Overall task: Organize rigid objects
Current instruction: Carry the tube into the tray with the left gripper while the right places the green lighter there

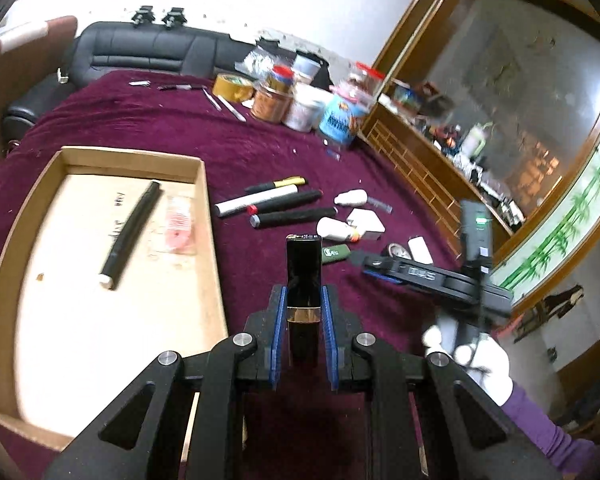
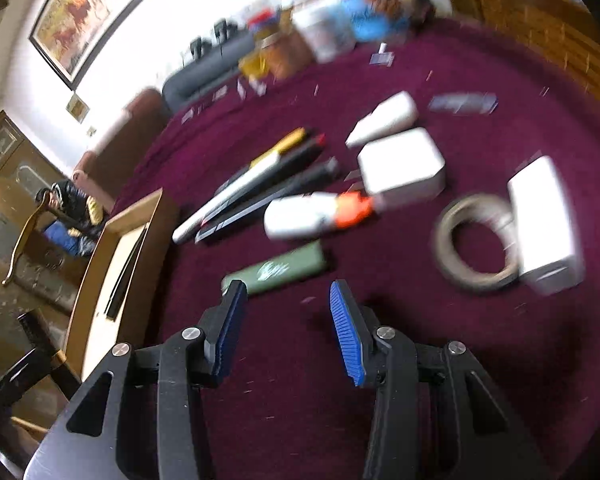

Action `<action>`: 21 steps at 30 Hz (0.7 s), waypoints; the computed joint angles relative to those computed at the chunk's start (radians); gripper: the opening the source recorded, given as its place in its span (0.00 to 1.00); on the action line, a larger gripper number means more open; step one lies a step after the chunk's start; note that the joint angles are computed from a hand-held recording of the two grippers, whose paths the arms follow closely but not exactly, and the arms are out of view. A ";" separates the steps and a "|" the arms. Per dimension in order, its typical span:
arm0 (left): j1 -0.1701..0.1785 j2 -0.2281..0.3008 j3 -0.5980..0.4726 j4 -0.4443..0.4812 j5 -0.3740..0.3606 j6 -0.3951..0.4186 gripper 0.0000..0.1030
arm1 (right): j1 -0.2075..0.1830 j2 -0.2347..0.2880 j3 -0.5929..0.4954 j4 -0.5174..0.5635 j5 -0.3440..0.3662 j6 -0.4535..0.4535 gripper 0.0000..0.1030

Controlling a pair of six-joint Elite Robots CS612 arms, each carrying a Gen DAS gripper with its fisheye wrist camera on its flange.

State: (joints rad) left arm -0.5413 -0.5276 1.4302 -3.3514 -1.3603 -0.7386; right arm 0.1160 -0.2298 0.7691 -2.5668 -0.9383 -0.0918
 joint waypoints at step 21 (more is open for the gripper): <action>0.002 -0.053 0.169 -0.158 0.112 -0.067 0.14 | 0.064 0.047 -0.114 0.030 -0.186 0.008 0.17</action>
State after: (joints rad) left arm -0.5390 -0.5810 1.5996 -3.5091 -1.2483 -0.8057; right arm 0.1796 -0.1830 0.6550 -2.5368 -1.1245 -0.0840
